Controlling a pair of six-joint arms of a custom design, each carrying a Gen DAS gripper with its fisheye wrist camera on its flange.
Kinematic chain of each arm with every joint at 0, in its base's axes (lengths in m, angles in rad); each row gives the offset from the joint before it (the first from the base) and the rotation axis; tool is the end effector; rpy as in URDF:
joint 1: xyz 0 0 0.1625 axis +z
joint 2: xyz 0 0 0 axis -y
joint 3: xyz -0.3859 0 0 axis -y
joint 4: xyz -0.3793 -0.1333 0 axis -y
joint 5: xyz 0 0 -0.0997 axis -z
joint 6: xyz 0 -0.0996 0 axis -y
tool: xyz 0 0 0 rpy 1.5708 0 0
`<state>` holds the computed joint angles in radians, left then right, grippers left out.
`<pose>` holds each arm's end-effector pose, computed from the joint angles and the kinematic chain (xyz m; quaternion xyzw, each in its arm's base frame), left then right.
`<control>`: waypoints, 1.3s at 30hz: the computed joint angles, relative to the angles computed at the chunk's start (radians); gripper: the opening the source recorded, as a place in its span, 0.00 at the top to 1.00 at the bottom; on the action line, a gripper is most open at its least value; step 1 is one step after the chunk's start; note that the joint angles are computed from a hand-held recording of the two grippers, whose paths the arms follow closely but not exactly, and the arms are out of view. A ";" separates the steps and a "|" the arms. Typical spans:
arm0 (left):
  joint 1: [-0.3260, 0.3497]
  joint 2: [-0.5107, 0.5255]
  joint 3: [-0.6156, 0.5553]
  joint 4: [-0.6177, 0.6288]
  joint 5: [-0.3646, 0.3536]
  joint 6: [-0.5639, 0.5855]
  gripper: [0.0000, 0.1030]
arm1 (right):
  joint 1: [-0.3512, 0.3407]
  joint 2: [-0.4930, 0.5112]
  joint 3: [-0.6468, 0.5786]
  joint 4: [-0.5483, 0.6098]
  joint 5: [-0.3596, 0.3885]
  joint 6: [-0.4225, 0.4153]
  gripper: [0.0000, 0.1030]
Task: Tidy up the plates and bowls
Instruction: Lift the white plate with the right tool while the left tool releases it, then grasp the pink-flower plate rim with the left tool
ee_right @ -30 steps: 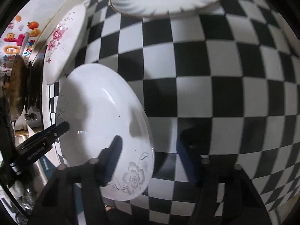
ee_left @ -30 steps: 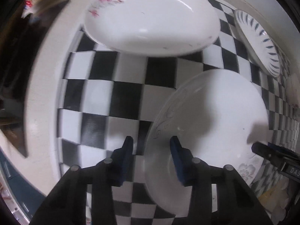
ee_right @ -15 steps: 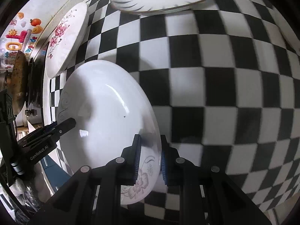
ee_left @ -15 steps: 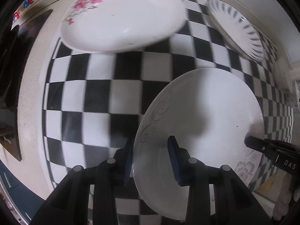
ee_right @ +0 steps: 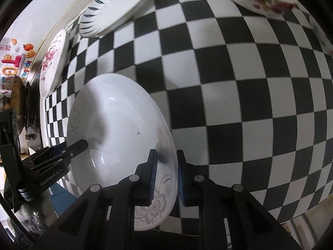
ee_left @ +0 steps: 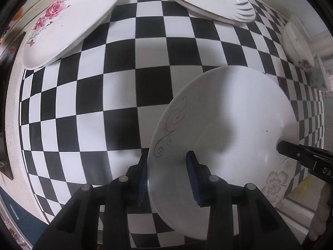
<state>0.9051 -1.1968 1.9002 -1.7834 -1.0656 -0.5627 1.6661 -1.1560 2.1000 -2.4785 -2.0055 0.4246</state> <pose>-0.1519 -0.4873 0.1525 0.1090 0.9349 0.0525 0.3337 0.1361 -0.4635 0.1146 -0.1562 -0.9637 0.0383 0.2129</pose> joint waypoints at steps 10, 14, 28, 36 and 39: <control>-0.054 0.032 0.004 -0.012 -0.014 -0.068 0.68 | -0.019 -0.002 0.009 -0.007 0.025 -0.014 0.78; -0.070 -0.006 -0.004 0.001 -0.006 -0.100 0.68 | -0.013 -0.011 -0.010 0.038 0.029 0.013 0.78; 0.173 -0.079 -0.306 0.007 0.165 0.135 0.60 | 0.150 0.197 -0.433 0.112 0.098 0.004 0.27; 0.369 0.120 -0.567 0.018 0.133 0.253 0.60 | 0.137 0.608 -0.950 0.297 0.123 -0.019 0.27; 0.400 0.175 -0.632 0.037 0.116 0.286 0.60 | 0.129 0.718 -1.105 0.377 0.108 -0.027 0.28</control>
<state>1.3050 -1.0216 1.2682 -1.7459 -0.9500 -0.2765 1.7948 -0.4385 0.9946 -2.1019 -1.8970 0.3971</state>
